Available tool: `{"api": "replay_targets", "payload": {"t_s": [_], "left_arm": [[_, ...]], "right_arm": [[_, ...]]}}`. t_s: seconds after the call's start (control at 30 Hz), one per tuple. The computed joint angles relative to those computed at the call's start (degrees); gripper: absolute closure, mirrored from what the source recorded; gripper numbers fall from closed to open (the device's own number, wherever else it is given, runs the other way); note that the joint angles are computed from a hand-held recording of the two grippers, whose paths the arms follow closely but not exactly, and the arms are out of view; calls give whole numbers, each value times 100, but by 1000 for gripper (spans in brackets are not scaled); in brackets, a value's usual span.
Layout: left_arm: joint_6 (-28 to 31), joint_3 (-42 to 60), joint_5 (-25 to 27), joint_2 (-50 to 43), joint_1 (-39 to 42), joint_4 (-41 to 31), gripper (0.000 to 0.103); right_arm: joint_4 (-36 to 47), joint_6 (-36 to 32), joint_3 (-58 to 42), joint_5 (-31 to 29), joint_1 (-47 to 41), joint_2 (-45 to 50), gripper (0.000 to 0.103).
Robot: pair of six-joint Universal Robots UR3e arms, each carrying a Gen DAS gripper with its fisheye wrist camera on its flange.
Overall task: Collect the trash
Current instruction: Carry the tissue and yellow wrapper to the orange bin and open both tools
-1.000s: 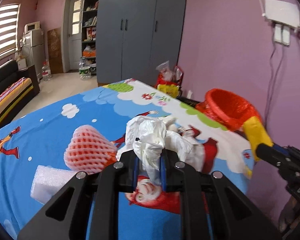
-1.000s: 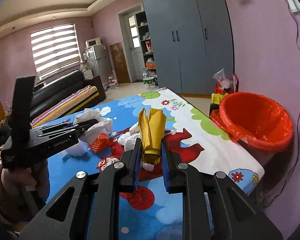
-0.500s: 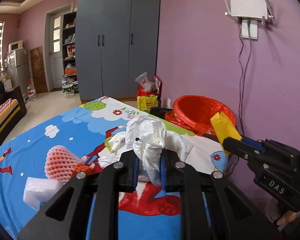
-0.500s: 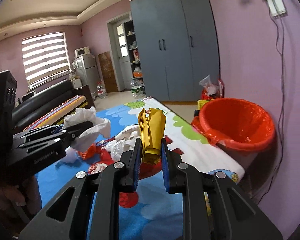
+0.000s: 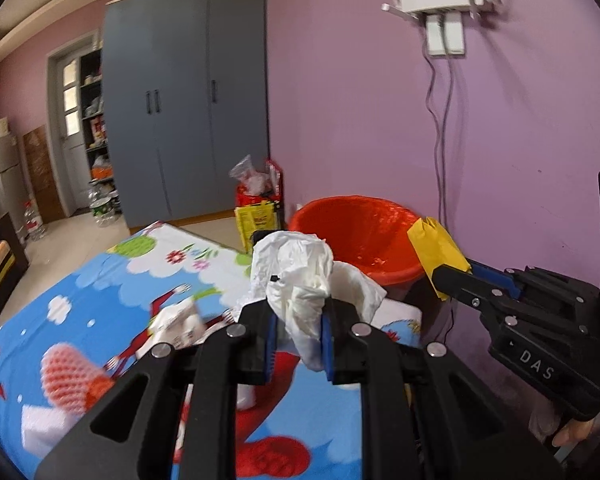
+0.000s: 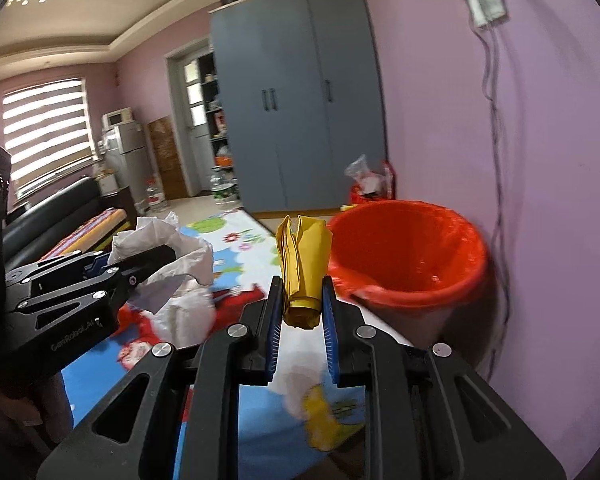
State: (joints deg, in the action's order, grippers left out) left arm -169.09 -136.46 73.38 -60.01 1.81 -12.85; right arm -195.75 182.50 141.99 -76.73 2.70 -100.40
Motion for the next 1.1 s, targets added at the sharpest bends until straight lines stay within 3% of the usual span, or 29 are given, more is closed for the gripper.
{"api": "replay_targets", "payload": {"t_s": [0.13, 0.33, 0.83, 0.9, 0.93, 0.97, 1.0, 1.03, 1.1], "left_arm": [[-184, 577, 351, -1127, -625, 605, 85], [-301, 1796, 500, -2634, -1134, 883, 84], [-508, 5848, 622, -6112, -1635, 23, 80], [-609, 6504, 641, -6580, -1645, -225, 75], [-631, 6762, 639, -6751, -1649, -331, 62], [-649, 7094, 622, -6977, -1643, -462, 40], [-687, 7292, 640, -7123, -1643, -497, 31], [-786, 7482, 713, -7294, -1642, -421, 25], [-878, 7775, 698, -7476, -1581, -546, 25]], "right_arm": [[144, -135, 14, 103, -419, -24, 84], [153, -275, -258, 382, -1110, 463, 84], [122, -429, -2670, 298, -1432, 3228, 81], [138, -419, -3018, 249, -1397, 3537, 81], [118, -458, -3223, 221, -1373, 3722, 78], [128, -522, -3437, 98, -1319, 3893, 76], [193, -578, -3613, 45, -1328, 4007, 60], [198, -578, -3743, -50, -1319, 4123, 43], [16, -566, -3686, 78, -1422, 4144, 42]]}}
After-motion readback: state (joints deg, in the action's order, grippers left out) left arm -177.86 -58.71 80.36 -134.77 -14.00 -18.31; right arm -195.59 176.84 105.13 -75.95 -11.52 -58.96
